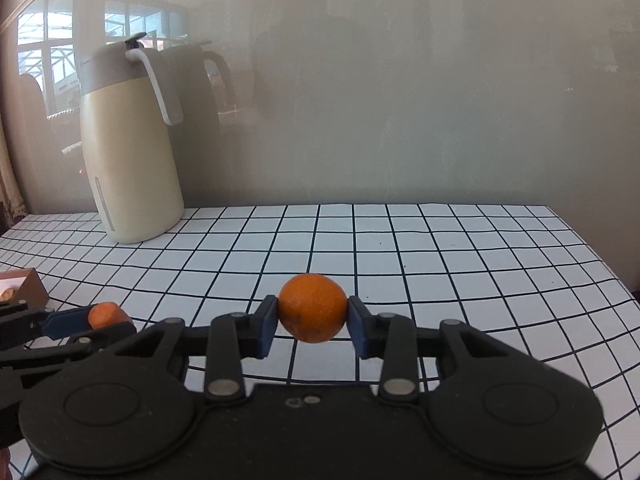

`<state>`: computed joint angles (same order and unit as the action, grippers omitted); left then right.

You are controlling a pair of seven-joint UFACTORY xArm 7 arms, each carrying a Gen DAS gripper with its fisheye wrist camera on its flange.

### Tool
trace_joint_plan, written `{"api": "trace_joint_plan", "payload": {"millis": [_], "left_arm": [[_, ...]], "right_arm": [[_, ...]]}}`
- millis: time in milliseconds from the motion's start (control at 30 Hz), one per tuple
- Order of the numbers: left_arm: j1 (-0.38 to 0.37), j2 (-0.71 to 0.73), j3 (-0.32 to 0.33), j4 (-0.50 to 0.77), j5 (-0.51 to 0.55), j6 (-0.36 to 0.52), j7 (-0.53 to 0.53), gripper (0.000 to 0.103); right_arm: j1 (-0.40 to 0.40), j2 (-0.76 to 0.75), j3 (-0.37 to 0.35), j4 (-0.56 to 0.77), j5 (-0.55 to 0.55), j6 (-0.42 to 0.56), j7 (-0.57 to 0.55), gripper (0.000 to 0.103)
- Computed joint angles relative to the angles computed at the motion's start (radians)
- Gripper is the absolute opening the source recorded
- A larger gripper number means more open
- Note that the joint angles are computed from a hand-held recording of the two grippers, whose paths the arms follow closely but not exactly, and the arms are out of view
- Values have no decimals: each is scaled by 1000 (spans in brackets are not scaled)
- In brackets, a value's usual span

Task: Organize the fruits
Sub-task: 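Carry the carrot slice with the left tool while the right carries the mandarin to the box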

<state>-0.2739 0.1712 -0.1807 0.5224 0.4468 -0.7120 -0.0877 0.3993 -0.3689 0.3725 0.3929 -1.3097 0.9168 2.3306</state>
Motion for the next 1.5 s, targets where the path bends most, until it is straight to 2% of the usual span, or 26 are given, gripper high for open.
{"api": "trace_joint_plan", "payload": {"millis": [167, 400, 567, 733, 933, 1067, 1500], "left_arm": [[73, -113, 44, -116, 147, -62, -112, 30], [176, -264, 167, -236, 388, -136, -215, 30], [264, -351, 267, -275, 573, -190, -272, 30], [386, -375, 348, -281, 727, -241, -302, 30], [505, -307, 380, -211, 782, -257, -319, 30], [560, -258, 385, -166, 769, -268, -321, 30], [678, -178, 401, -88, 780, -295, -333, 30]], "right_arm": [[57, -34, 62, 5, 91, 75, -28, 29], [162, -14, 163, 48, 217, 195, -43, 29], [230, 50, 202, 109, 234, 266, -34, 29], [282, 154, 188, 202, 167, 301, -54, 29], [325, 260, 120, 307, 49, 291, -81, 29], [347, 322, 80, 371, -23, 267, -100, 29], [408, 487, -17, 558, -209, 204, -134, 29]]}}
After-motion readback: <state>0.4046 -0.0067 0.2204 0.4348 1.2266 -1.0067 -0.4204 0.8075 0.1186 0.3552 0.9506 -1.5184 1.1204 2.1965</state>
